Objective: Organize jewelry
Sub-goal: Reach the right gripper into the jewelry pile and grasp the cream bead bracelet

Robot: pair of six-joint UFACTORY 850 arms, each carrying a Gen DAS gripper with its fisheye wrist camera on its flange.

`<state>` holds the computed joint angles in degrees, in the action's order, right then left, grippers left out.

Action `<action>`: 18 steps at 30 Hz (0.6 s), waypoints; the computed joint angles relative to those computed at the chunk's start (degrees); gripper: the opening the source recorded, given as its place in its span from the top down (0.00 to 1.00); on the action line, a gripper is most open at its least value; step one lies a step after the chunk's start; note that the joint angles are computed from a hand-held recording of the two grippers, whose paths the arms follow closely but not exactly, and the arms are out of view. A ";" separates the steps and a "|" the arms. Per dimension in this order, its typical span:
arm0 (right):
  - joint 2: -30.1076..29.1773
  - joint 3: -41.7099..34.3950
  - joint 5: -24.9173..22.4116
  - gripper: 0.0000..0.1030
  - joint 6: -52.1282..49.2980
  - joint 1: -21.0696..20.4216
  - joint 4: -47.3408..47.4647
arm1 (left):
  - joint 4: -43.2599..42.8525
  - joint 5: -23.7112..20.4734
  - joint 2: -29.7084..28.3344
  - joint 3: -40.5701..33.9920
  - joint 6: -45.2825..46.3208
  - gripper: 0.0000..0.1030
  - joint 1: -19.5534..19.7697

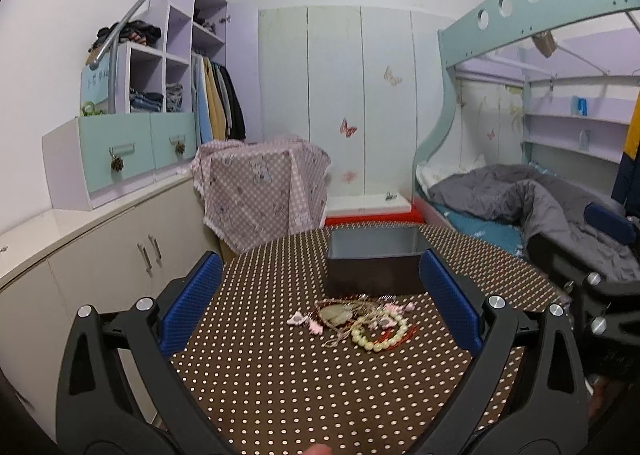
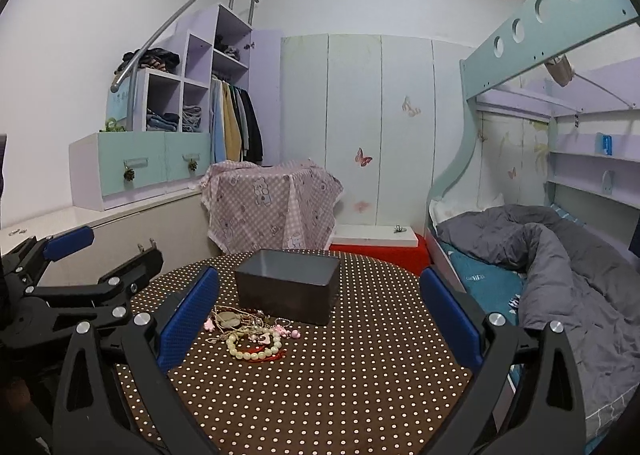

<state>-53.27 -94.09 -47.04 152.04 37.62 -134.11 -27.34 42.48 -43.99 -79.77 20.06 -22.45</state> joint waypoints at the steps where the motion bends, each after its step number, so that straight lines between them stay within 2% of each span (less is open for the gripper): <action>1: -0.32 -0.51 0.59 0.07 -0.10 -0.20 0.30 | -0.17 -0.80 -0.46 -0.60 0.27 0.06 0.23; 4: -1.77 -2.89 4.37 0.07 -0.86 -1.22 2.15 | -0.93 -5.13 -2.03 -3.10 1.65 0.06 1.27; 8: -4.48 -7.37 10.90 0.07 -4.49 -2.56 7.62 | 1.22 -13.60 -4.18 -6.87 0.87 0.06 3.11; 12: -7.34 -12.09 17.36 0.07 -10.52 -3.79 15.09 | -3.61 -23.80 -7.42 -12.54 6.81 0.06 4.14; 16: -9.37 -15.52 20.39 0.07 -17.42 -4.32 21.50 | -5.42 -30.07 -9.76 -16.48 7.18 0.16 4.98; 18: -10.22 -17.09 21.26 0.07 -21.45 -4.46 24.57 | -3.91 -32.06 -10.89 -18.39 5.43 0.16 5.30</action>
